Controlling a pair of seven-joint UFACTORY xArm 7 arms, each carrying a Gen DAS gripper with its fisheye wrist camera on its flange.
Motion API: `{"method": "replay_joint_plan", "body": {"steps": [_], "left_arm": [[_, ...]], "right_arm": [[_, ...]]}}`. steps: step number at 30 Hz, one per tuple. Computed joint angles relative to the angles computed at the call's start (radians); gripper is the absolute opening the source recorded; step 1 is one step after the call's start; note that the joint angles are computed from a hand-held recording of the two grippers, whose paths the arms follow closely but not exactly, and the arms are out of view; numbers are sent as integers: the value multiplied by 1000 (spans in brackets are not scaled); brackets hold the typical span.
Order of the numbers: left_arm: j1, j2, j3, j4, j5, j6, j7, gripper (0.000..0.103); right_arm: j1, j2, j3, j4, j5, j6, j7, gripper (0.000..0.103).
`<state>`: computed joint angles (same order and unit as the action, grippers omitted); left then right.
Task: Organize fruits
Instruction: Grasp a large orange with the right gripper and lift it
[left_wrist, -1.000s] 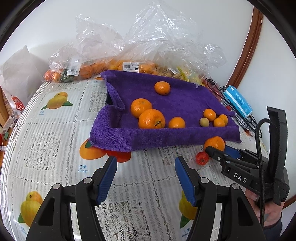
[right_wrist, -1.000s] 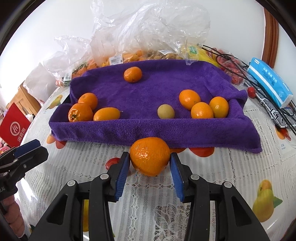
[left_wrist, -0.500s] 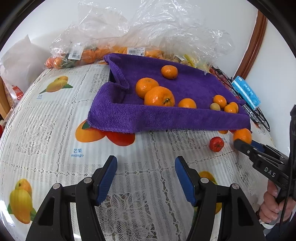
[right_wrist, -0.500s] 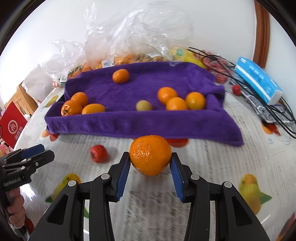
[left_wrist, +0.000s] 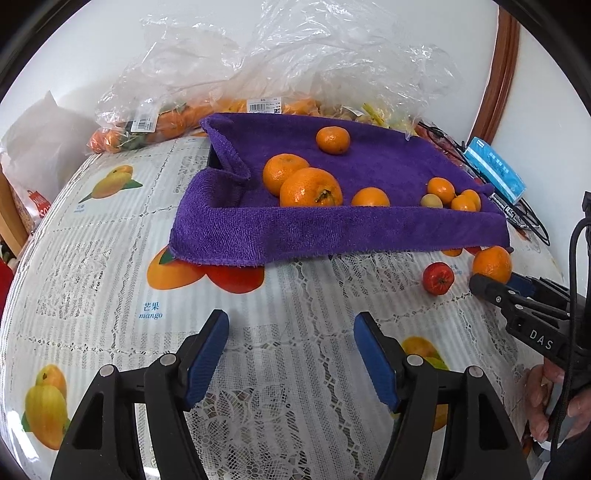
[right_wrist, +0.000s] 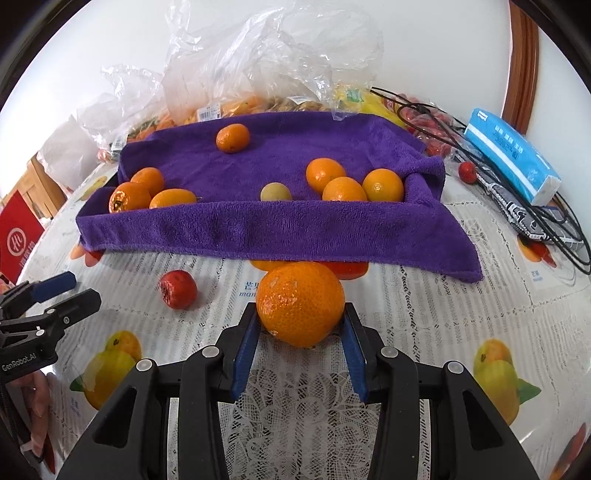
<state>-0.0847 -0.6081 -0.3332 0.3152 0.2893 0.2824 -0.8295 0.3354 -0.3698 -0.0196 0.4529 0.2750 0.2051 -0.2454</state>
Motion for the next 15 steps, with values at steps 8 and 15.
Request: {"method": "replay_joint_plan", "body": {"steps": [8,15], "left_arm": [[-5,-7,10,-10,-17,-12,16,67],[4,0,-6,-1,-7,-2,5,67]], "right_arm": [[39,3,-43,4,53,1,-42,44],[26,5,-26,6,61,1,-44,44]]}}
